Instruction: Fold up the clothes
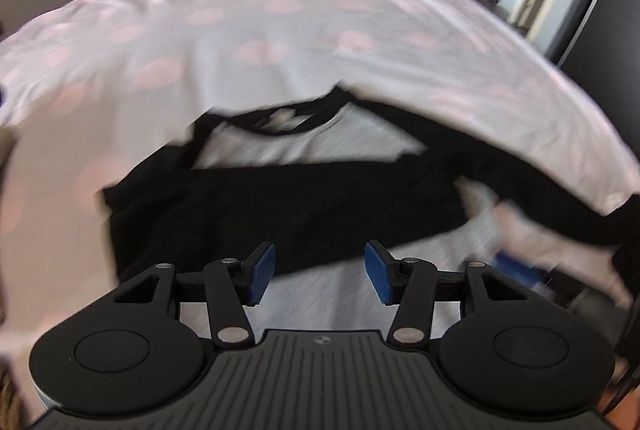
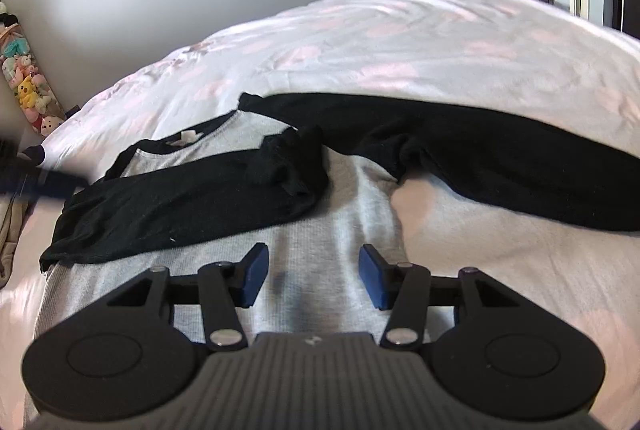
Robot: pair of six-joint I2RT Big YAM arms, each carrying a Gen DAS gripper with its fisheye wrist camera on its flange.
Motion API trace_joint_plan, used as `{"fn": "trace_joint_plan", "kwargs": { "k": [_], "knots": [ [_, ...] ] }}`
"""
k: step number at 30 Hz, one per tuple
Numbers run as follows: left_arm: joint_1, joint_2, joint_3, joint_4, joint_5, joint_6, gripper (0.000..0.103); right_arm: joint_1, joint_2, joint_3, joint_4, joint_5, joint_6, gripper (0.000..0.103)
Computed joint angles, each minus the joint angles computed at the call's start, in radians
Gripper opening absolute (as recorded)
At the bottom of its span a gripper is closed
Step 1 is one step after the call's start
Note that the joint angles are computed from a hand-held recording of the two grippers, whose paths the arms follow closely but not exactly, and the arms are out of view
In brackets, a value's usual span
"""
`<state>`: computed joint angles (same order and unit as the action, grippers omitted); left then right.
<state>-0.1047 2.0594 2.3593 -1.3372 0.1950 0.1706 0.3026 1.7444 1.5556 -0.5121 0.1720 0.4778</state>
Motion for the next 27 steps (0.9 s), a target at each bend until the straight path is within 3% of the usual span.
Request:
{"fn": "trace_joint_plan", "kwargs": {
  "k": [6, 9, 11, 15, 19, 24, 27],
  "knots": [
    [0.058, -0.110, -0.207, 0.060, -0.099, 0.056, 0.048, 0.040, -0.015, -0.031, 0.064, 0.029, -0.055, 0.053],
    [0.081, -0.136, -0.270, 0.120, -0.109, 0.082, 0.048, 0.034, -0.015, -0.017, 0.048, -0.001, -0.039, 0.054],
    [0.091, -0.160, -0.333, 0.199, -0.102, 0.083, 0.048, 0.027, 0.005, 0.031, -0.015, -0.010, -0.072, 0.054],
    [0.112, -0.147, -0.357, 0.228, -0.048, 0.092, 0.048, 0.010, 0.058, 0.149, -0.107, 0.020, -0.201, 0.059],
    [0.125, -0.113, -0.323, 0.234, -0.041, 0.128, 0.048, 0.003, 0.163, 0.341, -0.240, 0.054, -0.353, 0.066],
    [0.154, -0.078, -0.299, 0.245, 0.004, 0.083, 0.048, 0.006, 0.325, 0.593, -0.422, 0.095, -0.365, 0.066],
    [0.163, -0.066, -0.294, 0.244, 0.020, 0.066, 0.050, 0.016, 0.395, 0.690, -0.512, 0.166, -0.372, 0.066]
  ]
}}
